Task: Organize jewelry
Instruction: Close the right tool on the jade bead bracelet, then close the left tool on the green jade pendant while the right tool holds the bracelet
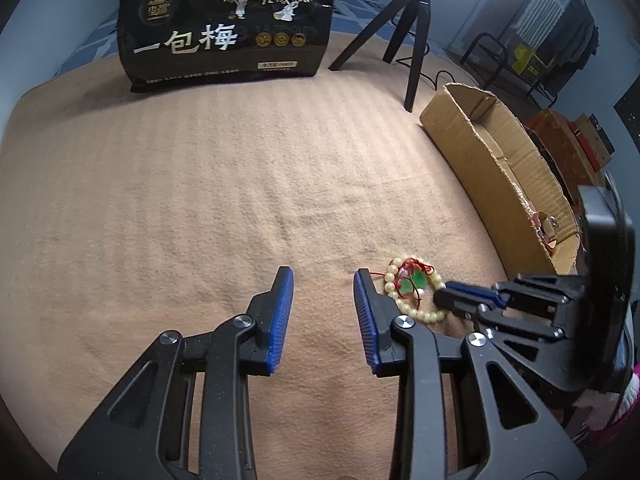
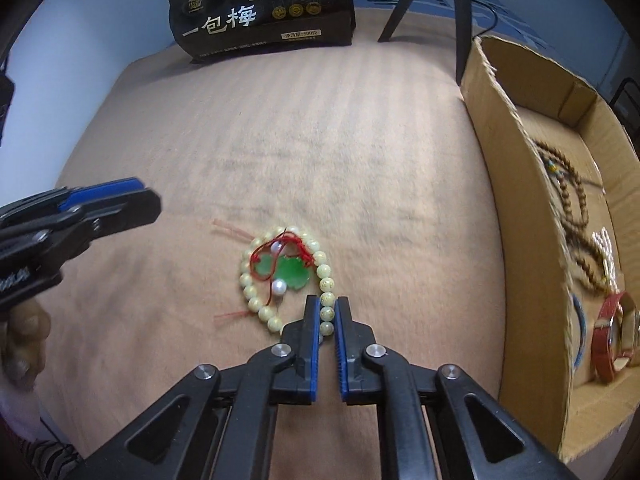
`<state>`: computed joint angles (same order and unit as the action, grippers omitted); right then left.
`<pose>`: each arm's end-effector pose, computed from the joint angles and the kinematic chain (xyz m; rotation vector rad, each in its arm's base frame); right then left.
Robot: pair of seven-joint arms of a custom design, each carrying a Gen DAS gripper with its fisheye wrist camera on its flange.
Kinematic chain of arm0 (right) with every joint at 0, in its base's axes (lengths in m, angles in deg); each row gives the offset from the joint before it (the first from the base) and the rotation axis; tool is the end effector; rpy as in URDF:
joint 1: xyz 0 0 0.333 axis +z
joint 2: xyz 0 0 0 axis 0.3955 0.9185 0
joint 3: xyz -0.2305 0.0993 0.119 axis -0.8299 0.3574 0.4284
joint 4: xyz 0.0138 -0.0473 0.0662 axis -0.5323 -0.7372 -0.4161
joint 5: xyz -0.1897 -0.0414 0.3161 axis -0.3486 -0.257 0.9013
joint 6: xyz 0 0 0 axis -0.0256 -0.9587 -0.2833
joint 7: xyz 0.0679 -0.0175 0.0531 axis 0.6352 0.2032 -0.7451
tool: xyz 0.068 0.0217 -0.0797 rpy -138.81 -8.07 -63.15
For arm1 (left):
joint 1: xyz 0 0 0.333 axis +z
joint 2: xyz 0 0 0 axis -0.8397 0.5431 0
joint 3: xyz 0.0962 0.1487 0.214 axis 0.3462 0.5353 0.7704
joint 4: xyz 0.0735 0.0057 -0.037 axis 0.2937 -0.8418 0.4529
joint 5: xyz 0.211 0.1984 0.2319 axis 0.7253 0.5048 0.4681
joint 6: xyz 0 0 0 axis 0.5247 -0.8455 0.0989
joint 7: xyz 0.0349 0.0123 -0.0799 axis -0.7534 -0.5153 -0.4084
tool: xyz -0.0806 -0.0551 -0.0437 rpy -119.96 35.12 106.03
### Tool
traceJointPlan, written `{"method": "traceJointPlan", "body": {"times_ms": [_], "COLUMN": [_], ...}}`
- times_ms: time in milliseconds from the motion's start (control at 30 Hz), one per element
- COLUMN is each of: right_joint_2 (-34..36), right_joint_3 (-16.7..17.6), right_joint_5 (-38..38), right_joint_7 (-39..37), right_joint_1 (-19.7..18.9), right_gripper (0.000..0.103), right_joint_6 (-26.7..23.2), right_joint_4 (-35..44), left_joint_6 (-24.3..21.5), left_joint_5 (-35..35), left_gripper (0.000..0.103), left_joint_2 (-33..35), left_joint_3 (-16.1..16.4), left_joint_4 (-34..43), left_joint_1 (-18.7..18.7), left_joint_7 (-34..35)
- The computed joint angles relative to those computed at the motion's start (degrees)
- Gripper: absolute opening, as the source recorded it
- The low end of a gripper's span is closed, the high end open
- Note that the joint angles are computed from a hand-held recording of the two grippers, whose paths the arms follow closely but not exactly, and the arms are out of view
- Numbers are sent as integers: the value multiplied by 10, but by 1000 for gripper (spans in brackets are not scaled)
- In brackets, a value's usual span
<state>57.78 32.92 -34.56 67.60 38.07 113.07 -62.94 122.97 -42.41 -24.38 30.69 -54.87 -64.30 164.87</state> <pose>0.5043 0.1874 0.5028 -1.8077 2.1225 -0.2258 0.5972 -0.2341 0.5491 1.4561 -2.6494 0.8001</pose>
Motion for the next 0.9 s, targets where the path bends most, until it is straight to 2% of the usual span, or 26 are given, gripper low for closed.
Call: {"method": "traceJointPlan", "body": {"times_ms": [467,667,900], "right_joint_2": [-112,-160,-197], "right_joint_3": [13,18,27], "right_joint_5": [37,55,35], "right_joint_7": [-9,-9,-7], "right_joint_1": [-4,-9,-26], "right_gripper": [4,4,4], "right_joint_6": [34,20,-20], "right_joint_4": [-81,-128,-161], "left_joint_6": [-1,-11,-39], "left_joint_5": [-4,-11,-24], "left_gripper": [31,31,31], "left_joint_2": [-3,-3,6], "left_joint_3": [-10,-15,-22], "left_joint_4": [-7,-12,-7], "left_joint_1": [-17,-23,-32], "left_joint_7": [10,17,28]}}
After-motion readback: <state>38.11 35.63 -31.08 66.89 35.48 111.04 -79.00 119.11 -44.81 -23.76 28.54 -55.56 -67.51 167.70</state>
